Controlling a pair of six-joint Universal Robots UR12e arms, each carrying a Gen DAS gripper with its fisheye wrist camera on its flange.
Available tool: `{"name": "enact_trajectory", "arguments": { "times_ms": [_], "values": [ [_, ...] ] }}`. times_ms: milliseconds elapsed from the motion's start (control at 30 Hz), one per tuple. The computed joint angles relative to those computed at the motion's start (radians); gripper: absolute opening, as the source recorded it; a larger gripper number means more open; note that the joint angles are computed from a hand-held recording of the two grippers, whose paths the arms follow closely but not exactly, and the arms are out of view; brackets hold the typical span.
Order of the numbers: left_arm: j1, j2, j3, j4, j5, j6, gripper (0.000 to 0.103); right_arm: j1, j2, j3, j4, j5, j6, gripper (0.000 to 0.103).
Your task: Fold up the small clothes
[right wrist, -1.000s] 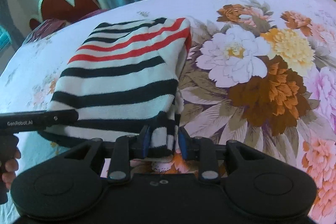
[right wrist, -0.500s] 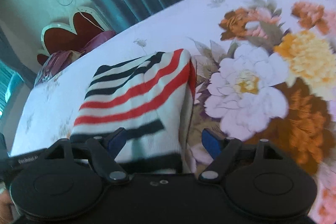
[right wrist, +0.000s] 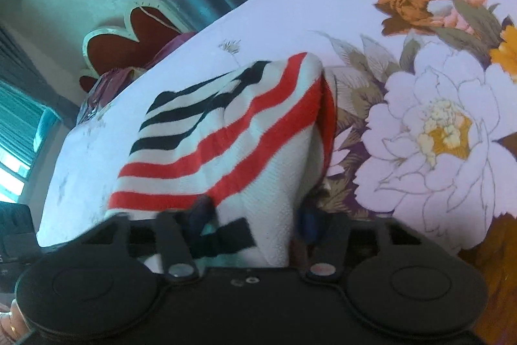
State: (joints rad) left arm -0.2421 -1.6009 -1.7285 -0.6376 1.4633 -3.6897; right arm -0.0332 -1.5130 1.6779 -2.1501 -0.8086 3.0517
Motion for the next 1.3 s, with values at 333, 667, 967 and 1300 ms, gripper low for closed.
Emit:
{"name": "enact_trajectory", "arguments": {
  "times_ms": [333,667,967,1300],
  "values": [
    [-0.017,0.028,0.015,0.007,0.070,0.062,0.052,0.004,-0.028,0.016,-0.082,0.031,0.036,0.036],
    [0.017,0.121,-0.010,-0.032,0.117,0.125,0.052,0.061,-0.039,-0.001,-0.143,0.051,0.117,0.036],
    [0.183,0.290,-0.144,-0.031,-0.001,0.233,0.052,0.202,-0.035,-0.014,-0.281,-0.039,0.275,0.036],
    [0.506,0.458,-0.247,-0.157,-0.216,0.462,0.053,0.405,0.030,-0.052,-0.418,-0.191,0.487,0.036]
  ]
}}
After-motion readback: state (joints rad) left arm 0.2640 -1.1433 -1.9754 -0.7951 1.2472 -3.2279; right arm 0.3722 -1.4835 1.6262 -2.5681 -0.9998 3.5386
